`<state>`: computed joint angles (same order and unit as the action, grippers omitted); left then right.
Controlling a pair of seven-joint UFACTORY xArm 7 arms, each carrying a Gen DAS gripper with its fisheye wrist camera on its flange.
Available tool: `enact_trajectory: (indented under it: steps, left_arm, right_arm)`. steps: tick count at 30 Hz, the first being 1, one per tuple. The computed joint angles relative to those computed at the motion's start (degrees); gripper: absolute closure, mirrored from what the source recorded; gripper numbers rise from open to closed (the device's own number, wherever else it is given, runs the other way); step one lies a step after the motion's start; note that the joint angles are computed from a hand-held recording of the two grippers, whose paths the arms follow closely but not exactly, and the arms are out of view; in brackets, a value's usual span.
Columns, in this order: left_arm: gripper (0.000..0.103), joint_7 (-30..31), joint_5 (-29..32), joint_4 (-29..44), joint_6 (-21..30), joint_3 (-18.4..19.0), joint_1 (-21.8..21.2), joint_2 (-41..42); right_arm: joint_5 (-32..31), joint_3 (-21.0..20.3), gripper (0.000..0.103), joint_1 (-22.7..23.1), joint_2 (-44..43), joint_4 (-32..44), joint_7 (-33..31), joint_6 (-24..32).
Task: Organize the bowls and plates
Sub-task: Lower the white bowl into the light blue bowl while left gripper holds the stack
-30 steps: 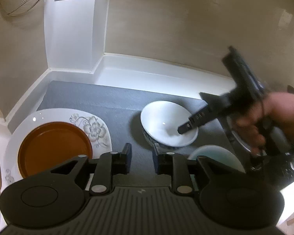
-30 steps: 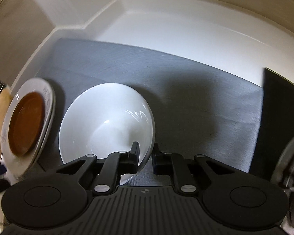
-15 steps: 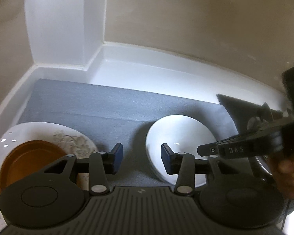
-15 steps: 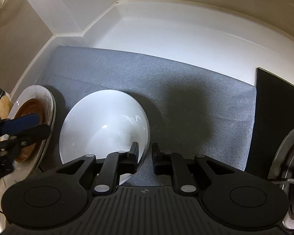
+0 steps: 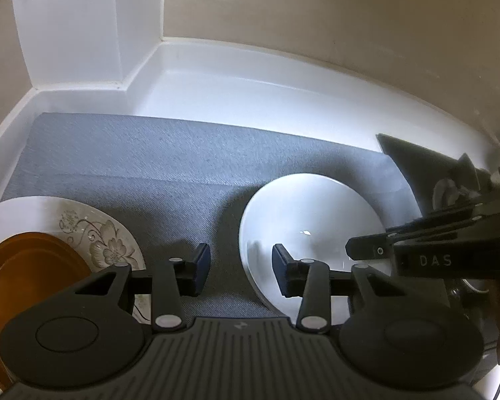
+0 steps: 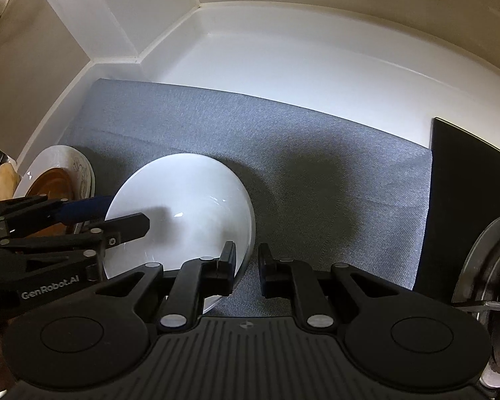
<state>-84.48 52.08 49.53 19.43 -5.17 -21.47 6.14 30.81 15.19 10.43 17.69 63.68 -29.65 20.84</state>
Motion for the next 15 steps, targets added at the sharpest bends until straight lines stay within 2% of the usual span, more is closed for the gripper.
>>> enact_trajectory:
  steps: [6,9,15]
  left_arm:
    - [0.078,4.3,-3.8,0.1,-2.0,0.1,0.2,1.6]
    - [0.085,4.8,-3.3,0.4,-2.9,0.8,-0.6,2.2]
    - [0.086,4.5,-3.2,0.2,-2.8,1.4,-1.7,2.0]
  right_arm:
    - [-0.7,-0.1,0.089,0.3,0.2,0.1,0.6,0.0]
    - [-0.5,0.1,0.090,0.1,0.5,0.4,0.5,0.1]
    - [-0.9,0.0,0.092,0.2,0.3,-0.1,0.8,-0.6]
